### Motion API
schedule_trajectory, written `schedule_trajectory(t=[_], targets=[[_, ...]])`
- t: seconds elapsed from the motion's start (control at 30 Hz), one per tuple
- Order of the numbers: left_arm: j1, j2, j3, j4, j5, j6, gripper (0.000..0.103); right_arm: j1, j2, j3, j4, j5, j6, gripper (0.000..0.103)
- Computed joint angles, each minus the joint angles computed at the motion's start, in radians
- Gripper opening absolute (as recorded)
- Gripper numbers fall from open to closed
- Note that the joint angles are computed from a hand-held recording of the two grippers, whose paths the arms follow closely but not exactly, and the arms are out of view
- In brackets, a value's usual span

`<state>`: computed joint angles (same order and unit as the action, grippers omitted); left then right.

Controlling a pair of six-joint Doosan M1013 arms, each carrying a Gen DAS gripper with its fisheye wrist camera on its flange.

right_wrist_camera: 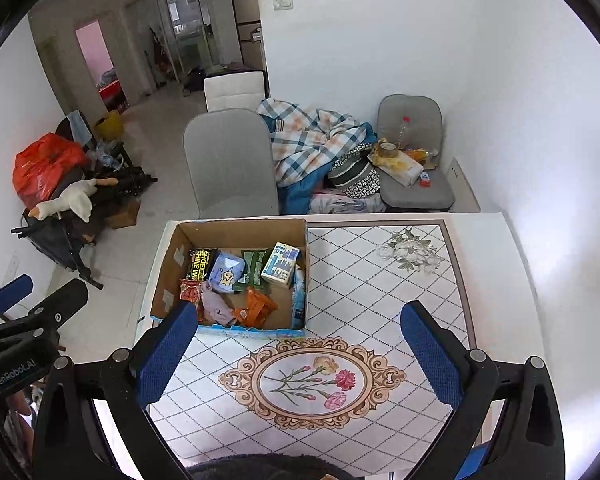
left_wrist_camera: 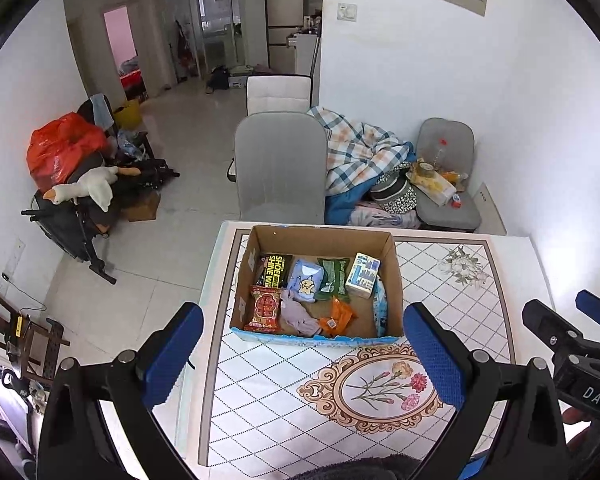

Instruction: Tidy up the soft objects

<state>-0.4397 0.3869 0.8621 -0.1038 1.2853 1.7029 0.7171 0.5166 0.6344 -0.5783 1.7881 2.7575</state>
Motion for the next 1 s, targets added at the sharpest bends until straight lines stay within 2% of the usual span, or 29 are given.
schedule_trajectory(t=[0.33, 1.0], targets=[[-0.005, 0.003, -0.002, 0.002, 0.028, -0.002, 0.102, 0.002, -0.003, 0.004, 0.0, 0.005, 0.0, 0.103], [0.0, -0.002, 0.022, 0.02, 0.024, -0.027, 0.102, 0.009, 0.02, -0.02, -0.003, 0.049, -0.014, 0.103]])
